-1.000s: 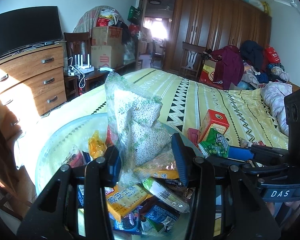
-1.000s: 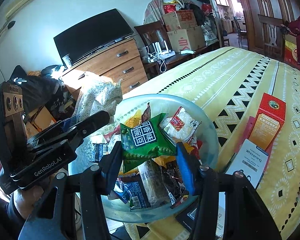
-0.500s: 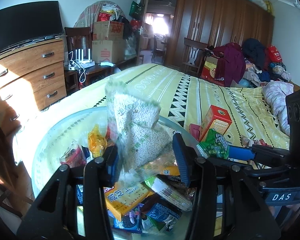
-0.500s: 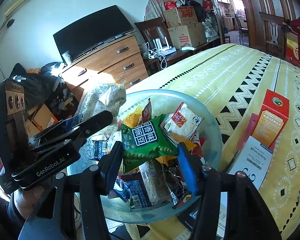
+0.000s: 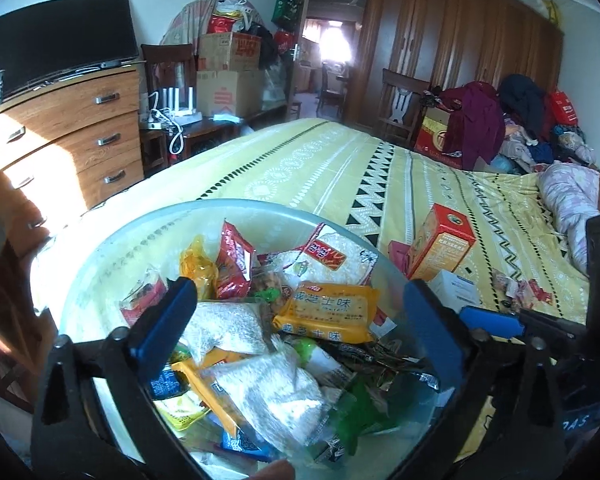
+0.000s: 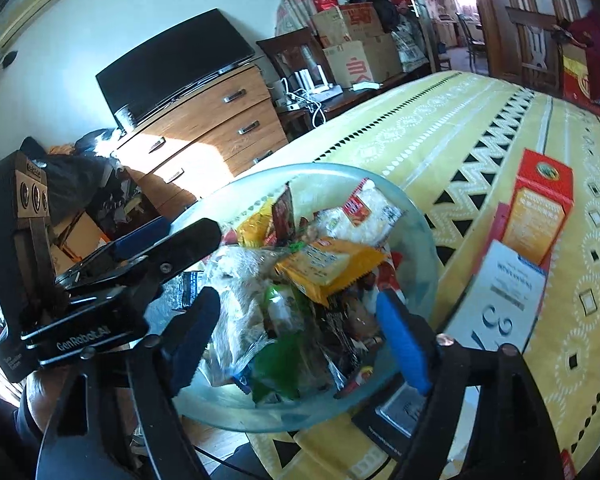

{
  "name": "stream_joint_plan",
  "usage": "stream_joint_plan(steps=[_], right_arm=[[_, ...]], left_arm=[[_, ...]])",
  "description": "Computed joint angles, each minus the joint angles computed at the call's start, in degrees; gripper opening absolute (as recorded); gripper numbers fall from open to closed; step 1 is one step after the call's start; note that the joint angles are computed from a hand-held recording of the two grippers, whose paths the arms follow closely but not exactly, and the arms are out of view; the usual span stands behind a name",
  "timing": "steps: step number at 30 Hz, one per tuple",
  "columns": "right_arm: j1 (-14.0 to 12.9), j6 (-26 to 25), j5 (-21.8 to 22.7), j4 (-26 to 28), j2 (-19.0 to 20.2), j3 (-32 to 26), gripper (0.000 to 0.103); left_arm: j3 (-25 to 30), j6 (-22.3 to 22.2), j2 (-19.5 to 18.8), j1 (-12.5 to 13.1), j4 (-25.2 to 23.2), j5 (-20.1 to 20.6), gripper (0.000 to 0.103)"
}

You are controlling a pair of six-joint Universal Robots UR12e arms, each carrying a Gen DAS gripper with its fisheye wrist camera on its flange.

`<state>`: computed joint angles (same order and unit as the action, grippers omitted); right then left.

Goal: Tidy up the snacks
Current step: 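Move both open grippers back toward the snacks on the bed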

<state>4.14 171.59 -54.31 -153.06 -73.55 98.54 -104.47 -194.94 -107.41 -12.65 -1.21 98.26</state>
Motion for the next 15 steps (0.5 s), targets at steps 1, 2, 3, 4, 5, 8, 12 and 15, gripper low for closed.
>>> stream_joint_plan(steps=[1, 2, 3, 4, 5, 8, 12, 15], right_arm=[[-0.20, 0.37, -0.02, -0.10, -0.16, 0.34, 0.084], [-0.44, 0.73, -0.05, -0.45, -0.41, 0.84, 0.084], [-0.59, 0.90, 0.00, -0.72, -0.60, 1.17, 0.084], [-0.95, 1.19, 0.12, -1.20, -0.95, 1.71, 0.084], [-1.19, 1.43, 0.19, -1.68, -1.22, 2.09, 0.084], [-2.05, 2.05, 0.37, -3.26, -2.16, 3.23, 0.084], [-3.58, 2.63, 0.44, -4.92, -3.81, 5.41, 0.084], [-5.27, 3.53, 0.45, -5.70, -5.32, 7.81, 0.084]], left_arm=[[0.10, 0.13, 0.01, -0.16, -0.20, 0.18, 0.103], [0.21, 0.29, 0.02, -0.34, -0.34, 0.30, 0.103], [0.31, 0.52, -0.07, -0.62, -0.32, 0.63, 0.103], [0.43, 0.79, -0.07, -0.90, -0.30, 1.06, 0.103], [0.51, 0.98, -0.08, -1.08, -0.18, 1.29, 0.103], [0.78, 1.80, 0.03, -1.81, 0.18, 1.44, 0.103], [1.23, 3.24, 0.09, -3.12, 0.43, 1.75, 0.103], [1.76, 4.59, -0.08, -4.37, -0.05, 1.64, 0.103]])
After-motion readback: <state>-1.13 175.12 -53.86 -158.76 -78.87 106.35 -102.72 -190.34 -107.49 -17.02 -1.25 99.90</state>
